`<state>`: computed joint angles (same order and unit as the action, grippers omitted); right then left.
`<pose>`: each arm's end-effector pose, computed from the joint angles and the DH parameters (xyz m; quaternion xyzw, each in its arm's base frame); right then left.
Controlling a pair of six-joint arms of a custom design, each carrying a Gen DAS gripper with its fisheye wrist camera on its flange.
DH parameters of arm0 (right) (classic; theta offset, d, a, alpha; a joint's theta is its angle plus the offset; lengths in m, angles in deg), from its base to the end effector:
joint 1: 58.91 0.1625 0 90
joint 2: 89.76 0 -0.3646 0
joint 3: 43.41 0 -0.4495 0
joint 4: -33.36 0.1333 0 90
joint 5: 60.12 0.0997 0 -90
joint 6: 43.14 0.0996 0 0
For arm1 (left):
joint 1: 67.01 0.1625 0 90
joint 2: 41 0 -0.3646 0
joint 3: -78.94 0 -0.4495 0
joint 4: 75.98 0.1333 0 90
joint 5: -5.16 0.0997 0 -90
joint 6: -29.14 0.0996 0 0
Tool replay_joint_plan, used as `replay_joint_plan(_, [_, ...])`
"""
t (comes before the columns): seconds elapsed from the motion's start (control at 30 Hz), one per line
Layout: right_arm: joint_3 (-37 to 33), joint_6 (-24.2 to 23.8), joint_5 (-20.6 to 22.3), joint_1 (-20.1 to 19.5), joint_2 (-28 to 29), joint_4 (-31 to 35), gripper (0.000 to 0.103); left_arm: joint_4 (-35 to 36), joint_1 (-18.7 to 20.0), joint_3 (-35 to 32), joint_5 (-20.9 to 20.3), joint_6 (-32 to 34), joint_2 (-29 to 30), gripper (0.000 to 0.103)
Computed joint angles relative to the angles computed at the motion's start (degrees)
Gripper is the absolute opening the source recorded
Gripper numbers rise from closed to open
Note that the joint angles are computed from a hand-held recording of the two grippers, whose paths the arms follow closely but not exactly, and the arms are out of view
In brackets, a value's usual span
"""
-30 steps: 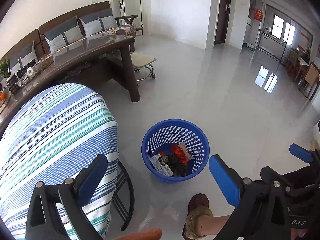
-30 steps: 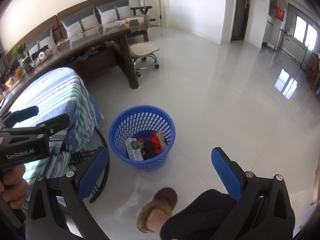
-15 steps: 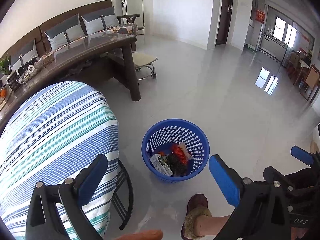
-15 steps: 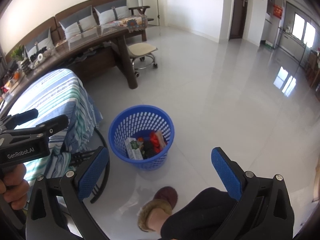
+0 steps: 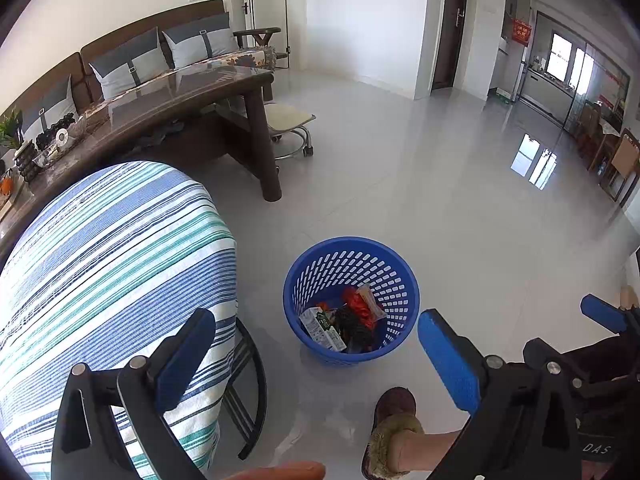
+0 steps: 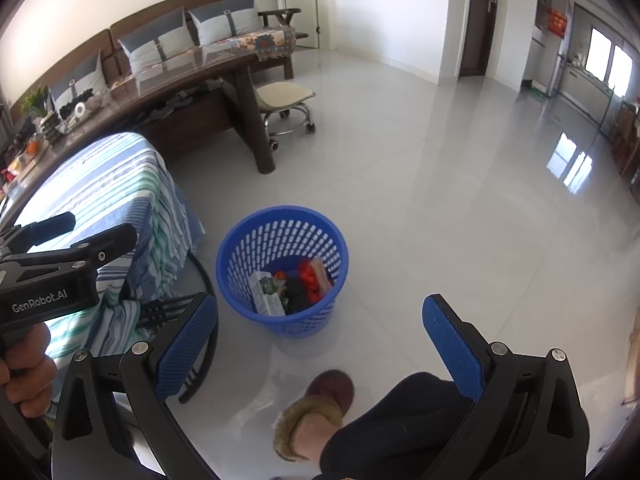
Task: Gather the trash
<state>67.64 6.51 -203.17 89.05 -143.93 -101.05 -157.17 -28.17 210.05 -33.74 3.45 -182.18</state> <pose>0.4892 -0.2428 0.0016 0.1128 -0.8836 0.3009 0.3406 -0.0700 -0.3270 0.4093 0.1942 0.8810 -0.2758 0.3317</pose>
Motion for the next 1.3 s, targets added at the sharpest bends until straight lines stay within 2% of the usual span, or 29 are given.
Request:
replay_joint_plan(1.1, [-0.2, 0.5, 1.2, -0.4, 0.7, 0.8, 0.103, -0.5, 0.3, 0.9, -0.6, 0.3, 0.5, 0.103])
replay_joint_plan(1.3, [-0.1, 1.2, 1.1, -0.6, 0.4, 1.3, 0.103, 0.7, -1.6, 1.4, 1.3, -1.5, -1.4, 0.103])
